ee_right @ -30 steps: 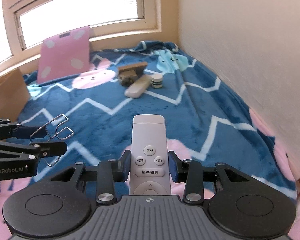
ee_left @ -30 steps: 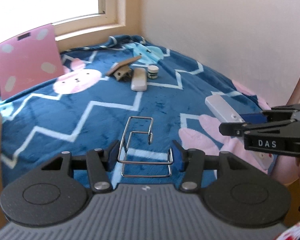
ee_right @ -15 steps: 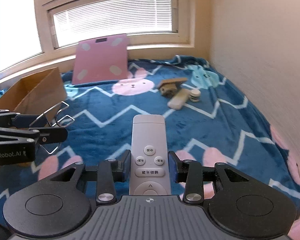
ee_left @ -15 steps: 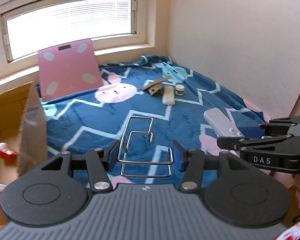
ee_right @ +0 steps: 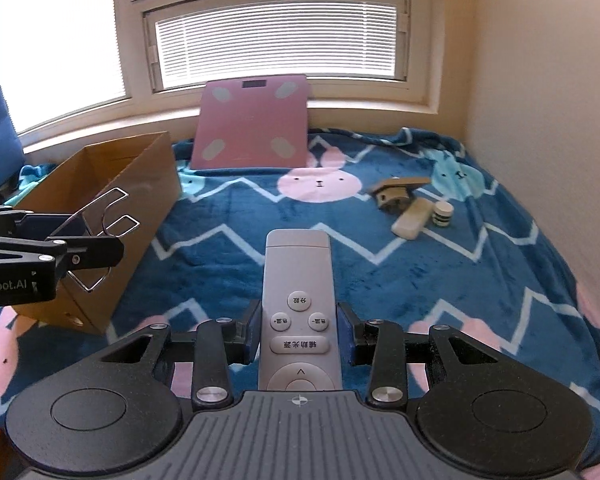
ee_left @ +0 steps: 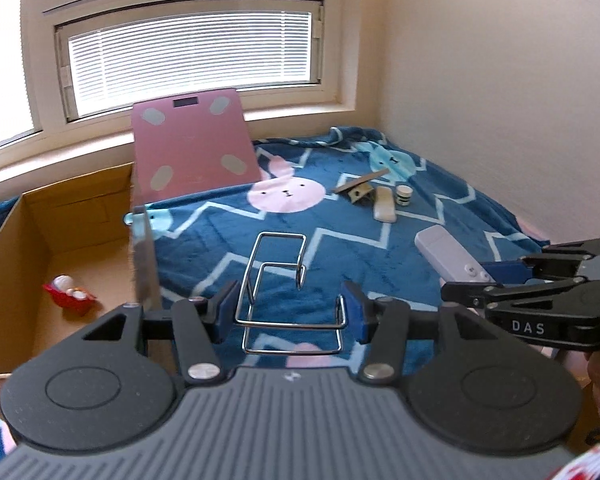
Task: Organize rigid objects
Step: 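Lift both items and carry them toward the cardboard box, then lower the wire rack into the box and open the left gripper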
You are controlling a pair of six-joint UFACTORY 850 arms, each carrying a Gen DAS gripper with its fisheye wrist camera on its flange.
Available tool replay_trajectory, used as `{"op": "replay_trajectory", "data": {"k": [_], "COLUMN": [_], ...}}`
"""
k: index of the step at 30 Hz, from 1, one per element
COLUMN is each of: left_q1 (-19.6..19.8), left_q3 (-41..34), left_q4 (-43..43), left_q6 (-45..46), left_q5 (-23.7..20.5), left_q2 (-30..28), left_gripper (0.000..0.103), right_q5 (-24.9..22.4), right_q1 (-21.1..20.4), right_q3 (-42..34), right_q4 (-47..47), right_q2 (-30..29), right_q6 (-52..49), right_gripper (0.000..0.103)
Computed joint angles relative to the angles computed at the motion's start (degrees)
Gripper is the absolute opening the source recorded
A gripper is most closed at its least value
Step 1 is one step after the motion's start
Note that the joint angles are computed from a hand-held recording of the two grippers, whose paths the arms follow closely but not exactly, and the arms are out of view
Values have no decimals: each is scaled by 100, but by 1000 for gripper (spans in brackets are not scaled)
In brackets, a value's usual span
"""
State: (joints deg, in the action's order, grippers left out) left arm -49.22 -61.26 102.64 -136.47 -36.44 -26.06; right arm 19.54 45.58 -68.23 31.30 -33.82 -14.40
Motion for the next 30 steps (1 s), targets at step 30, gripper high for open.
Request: {"op": "replay_trajectory", "data": {"k": [30], "left_q1": [637], "left_q3": [1608], "left_q4": [-651], "left_q6": [350], "left_q5": [-631], "left_q2": [1542], "left_gripper": [49], "right_q5": [-692], "right_q1": [458], "right_q3": [-1737], "right_q4": [-2130], "right_q2": [-879], "right_q6": [1567], "right_gripper": [35]}}
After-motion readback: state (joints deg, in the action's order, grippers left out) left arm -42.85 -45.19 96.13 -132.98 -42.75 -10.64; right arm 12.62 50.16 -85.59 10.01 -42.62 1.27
